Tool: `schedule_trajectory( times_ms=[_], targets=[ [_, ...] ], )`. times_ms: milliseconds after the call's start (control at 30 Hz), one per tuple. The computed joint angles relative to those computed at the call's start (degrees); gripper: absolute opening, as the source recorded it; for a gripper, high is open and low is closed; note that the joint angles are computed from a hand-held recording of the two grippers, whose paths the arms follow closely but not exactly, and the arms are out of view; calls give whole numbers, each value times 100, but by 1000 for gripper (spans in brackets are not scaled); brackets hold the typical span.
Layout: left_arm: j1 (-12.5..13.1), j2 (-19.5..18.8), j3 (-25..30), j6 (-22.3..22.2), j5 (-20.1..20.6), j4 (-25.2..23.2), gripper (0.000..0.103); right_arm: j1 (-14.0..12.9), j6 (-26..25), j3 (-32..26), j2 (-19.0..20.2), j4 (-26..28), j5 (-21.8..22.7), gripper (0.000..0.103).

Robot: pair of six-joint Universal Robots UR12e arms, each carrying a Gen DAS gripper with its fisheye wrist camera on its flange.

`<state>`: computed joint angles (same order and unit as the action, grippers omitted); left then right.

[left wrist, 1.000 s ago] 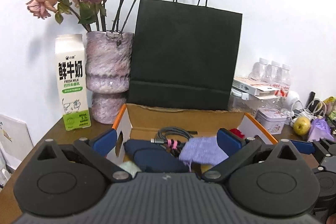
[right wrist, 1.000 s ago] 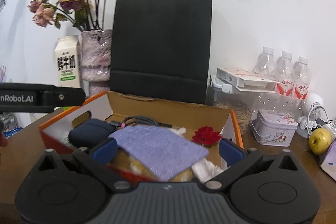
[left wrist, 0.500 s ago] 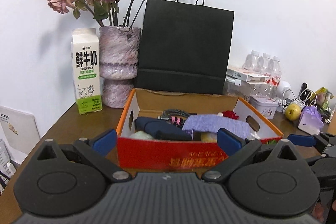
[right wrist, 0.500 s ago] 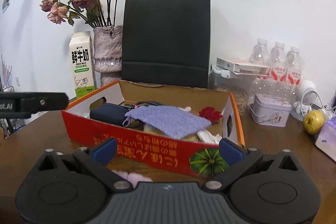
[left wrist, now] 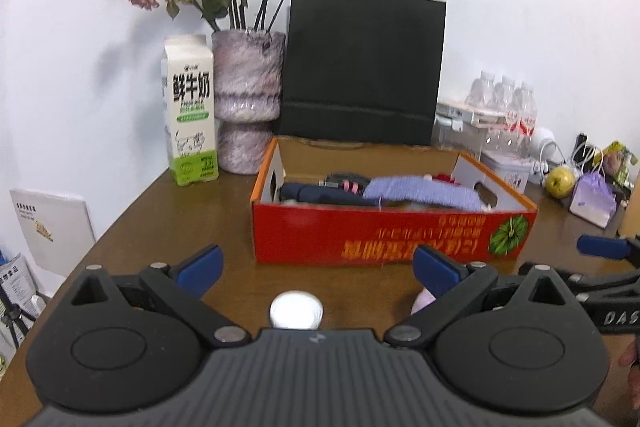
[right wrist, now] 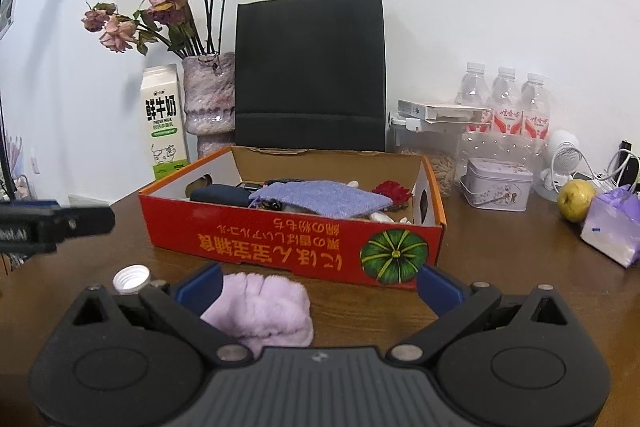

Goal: Organize objects
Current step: 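Withdraw both tools from the box back over the table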

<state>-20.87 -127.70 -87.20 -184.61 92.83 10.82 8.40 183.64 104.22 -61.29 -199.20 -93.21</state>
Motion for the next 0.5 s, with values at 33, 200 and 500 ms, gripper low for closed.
schedule_trajectory(
  times_ms=[33, 200, 500],
  targets=[
    [0, 23, -35, 25, 4, -70, 103, 10, -3, 35, -12, -46, -13, 103],
    [28, 143, -269, -12, -66, -102, 103, 77, -10, 200, -85, -98, -64, 103],
    [114, 350, -664, 63, -250, -325, 103, 229, -99, 448, -180, -102, -159, 103]
  ],
)
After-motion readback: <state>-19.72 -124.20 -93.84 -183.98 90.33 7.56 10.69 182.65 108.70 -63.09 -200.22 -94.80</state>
